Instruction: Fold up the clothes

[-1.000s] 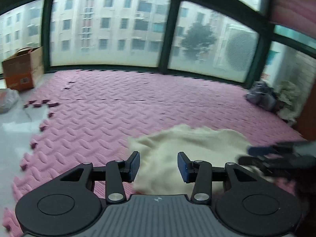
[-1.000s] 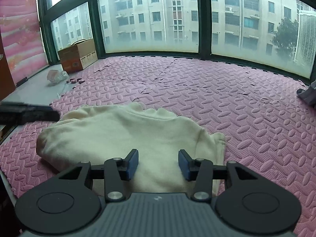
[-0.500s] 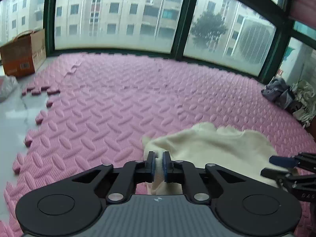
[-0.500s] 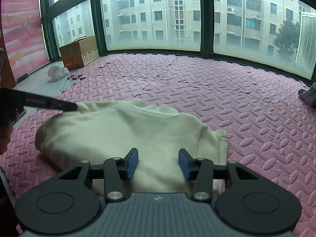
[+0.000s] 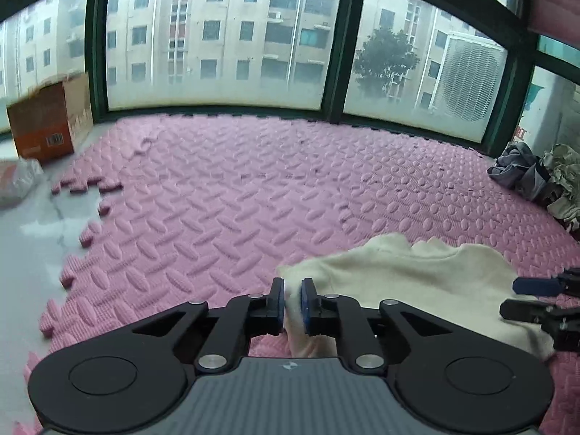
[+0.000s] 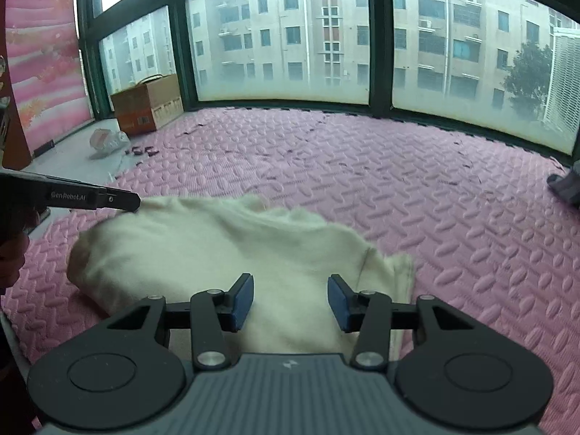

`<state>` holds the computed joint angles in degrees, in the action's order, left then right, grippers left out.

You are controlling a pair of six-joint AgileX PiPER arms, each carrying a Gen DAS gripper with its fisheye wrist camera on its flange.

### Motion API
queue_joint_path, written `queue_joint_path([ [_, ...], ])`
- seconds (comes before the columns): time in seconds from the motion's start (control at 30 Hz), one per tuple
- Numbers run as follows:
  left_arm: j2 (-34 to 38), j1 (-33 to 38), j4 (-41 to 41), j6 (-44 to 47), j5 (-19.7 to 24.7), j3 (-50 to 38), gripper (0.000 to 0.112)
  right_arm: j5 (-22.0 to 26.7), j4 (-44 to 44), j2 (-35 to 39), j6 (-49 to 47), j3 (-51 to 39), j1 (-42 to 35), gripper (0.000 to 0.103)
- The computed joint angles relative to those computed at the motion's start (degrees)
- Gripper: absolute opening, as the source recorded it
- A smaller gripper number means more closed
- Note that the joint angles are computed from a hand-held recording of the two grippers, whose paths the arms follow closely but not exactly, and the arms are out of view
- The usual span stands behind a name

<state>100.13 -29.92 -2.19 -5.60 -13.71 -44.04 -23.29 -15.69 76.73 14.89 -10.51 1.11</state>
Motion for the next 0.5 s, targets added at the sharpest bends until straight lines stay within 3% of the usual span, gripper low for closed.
queue_joint_path([
  [0.1,-1.0,-0.9,-4.0,3.2,-0.4,-0.2,0.016,0.9,-3.0,0.4,2.0,-2.0,-1.5,0.045],
  [0.23,-0.7,-1.5,7.4,-7.3,0.7,-1.5,0.016,-0.1,-9.5,4.7,7.6,-5.3,-4.7,0.045],
  [0.5,5.1,-3.0,0.5,0.5,3.5,-5.9,0.016,0.3,-5.9,10.8,4.3,-8.4,-5.6,0.045],
])
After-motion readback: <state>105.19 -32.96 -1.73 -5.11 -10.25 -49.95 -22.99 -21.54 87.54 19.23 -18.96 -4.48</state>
